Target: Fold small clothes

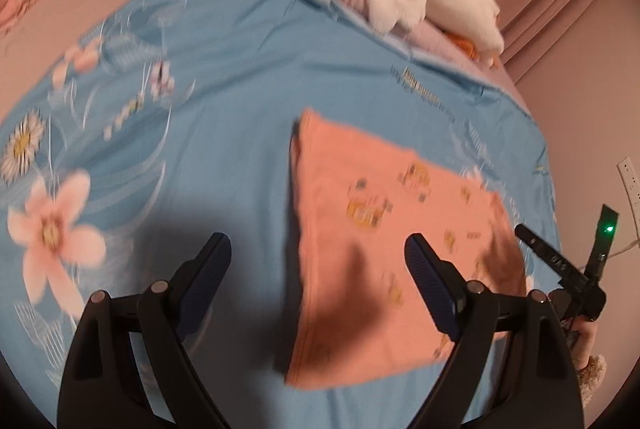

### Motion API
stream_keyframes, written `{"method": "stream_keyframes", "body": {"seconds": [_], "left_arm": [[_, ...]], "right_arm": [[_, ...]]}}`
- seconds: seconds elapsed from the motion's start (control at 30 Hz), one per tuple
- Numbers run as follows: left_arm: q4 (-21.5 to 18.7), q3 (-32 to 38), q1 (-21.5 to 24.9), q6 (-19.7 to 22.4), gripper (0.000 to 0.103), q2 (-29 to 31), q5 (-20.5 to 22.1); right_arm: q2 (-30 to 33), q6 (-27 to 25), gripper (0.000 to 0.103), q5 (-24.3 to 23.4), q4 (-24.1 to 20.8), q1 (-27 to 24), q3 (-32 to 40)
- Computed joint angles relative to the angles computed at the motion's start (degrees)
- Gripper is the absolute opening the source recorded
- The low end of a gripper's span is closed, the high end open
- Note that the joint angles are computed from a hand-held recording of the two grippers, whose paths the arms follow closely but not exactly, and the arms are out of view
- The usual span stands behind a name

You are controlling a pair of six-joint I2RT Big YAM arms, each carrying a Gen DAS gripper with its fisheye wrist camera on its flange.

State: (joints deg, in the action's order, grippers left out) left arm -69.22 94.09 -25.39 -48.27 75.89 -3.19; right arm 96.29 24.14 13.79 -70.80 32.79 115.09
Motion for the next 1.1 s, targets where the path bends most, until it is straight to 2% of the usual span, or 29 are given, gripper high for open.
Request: {"method": "stream_keyframes", "body": {"seconds": [0.1,0.3,0.43,0.53,0.6,0.67,0.8,0.83,0.9,1.07,1.1], "left_arm": [[1.4,-4.1,-1.1,-2.9,0.087,-2.3,1.8],[2.5,-8.1,-2.8,-5.8,0.083,-4.1,3.0],[3.4,-8.5,-3.5,-5.5,0.078,-4.4,2.5],[6.3,-10.0,-3.1,-6.4,0.068,-4.9,5.7],[8.6,-11.1,-2.9,-7.3,0.067,-5.2,8.0],[9.1,-11.1,-3.2,-7.3,0.067,-5.1,7.8],[10.3,-10.9,-3.3,-7.2,0.062,-4.4,9.4],[10.7,-10.9,-3.3,-7.2,0.06,-4.2,9.8],[11.4,-11.2,-3.2,-7.4,0.051,-4.1,10.2],[13.8,-12.3,-2.8,-8.8,0.023,-3.8,11.2],[13.8,-12.4,-2.9,-8.7,0.021,-3.7,10.7]], "right_arm": [[-2.8,2.0,0.078,-0.3,1.5,1.1,-4.4],[-9.3,8.2,0.078,0.4,4.6,2.8,-13.5],[-14.5,13.6,0.078,-1.6,8.3,2.9,-20.8],[-17.2,16.6,0.078,-2.3,10.1,3.1,-24.4],[-18.6,17.7,0.078,-2.5,10.7,3.2,-26.4],[-19.6,18.8,0.078,-2.9,11.7,3.4,-27.9],[-22.1,22.3,0.078,-7.6,15.3,2.8,-32.6],[-22.7,23.5,0.078,-9.2,17.2,2.6,-34.0],[-23.1,24.5,0.078,-9.5,19.3,2.7,-35.2],[-21.6,24.0,0.078,-10.5,25.3,2.7,-35.4],[-20.8,23.3,0.078,-10.5,25.7,2.8,-34.8]]}}
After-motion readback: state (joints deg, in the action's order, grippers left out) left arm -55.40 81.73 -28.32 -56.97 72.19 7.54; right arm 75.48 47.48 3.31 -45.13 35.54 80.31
